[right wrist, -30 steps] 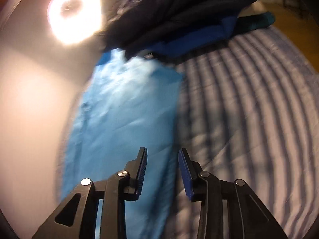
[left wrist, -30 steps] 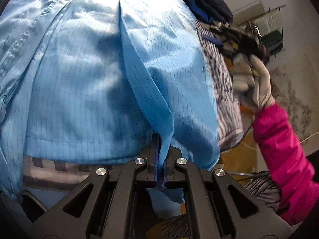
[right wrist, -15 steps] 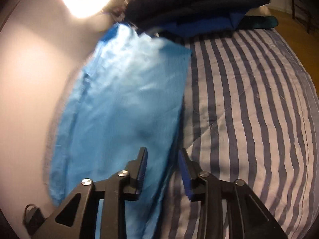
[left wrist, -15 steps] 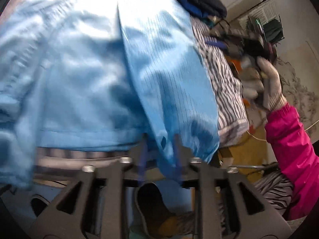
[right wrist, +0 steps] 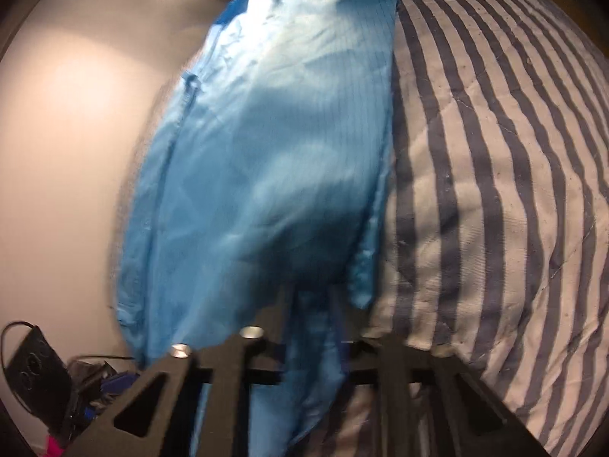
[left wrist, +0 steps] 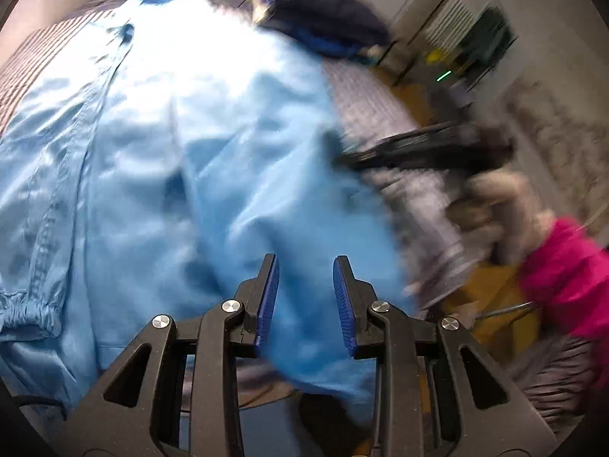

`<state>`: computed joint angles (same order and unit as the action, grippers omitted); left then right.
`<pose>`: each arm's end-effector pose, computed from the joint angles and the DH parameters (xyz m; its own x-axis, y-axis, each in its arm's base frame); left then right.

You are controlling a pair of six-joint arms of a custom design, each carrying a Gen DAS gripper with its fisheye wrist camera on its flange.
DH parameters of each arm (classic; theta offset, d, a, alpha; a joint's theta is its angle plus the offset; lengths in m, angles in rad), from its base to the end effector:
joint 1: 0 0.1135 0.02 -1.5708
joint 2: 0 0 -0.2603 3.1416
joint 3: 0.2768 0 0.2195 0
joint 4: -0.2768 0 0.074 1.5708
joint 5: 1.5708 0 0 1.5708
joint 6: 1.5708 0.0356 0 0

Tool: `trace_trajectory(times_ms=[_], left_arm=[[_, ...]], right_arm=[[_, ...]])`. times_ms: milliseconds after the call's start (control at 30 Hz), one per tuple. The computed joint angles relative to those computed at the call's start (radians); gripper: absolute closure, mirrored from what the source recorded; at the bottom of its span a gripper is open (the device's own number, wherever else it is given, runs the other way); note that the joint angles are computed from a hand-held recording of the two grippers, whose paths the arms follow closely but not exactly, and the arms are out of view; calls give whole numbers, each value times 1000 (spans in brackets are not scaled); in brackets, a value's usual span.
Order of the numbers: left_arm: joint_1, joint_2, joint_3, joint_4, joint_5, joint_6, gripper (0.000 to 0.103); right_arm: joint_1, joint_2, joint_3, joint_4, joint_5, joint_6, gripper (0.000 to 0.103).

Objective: Fold large clothes

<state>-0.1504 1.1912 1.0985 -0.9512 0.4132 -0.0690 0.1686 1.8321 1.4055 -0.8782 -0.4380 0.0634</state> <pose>0.1886 -0.0430 0.3033 -0.8758 0.0689 -0.4777 0.2772 0.8821 -0.3809 0.3250 0.0706 0.2297 -0.9658 -0.1062 -0.2364 -0.2011 0.8826 0.4250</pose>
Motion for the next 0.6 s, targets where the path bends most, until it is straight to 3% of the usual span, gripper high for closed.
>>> trace_trajectory(times_ms=[67, 133, 300, 333, 367, 433, 600], left_arm=[[40, -1, -73, -1, -14, 32, 75], [101, -31, -127, 15, 18, 61, 76], [112, -72, -33, -50, 29, 79, 76], [103, -78, -19, -51, 33, 75, 76], [88, -77, -9, -43, 35, 64, 76], [40, -63, -5, -14, 23, 32, 76], [-71, 36, -41, 134, 8, -112, 76]], right_arm=[[15, -25, -16, 8, 65, -12, 103], [-3, -43, -40, 16, 57, -16, 103], [-90, -100, -64, -5, -43, -77, 99], [-109, -110, -63, -2, -54, -71, 92], [-131, -116, -68, 8, -75, -52, 66], [-159, -120, -84, 25, -99, -14, 35], [-168, -90, -121, 46, -149, -10, 36]])
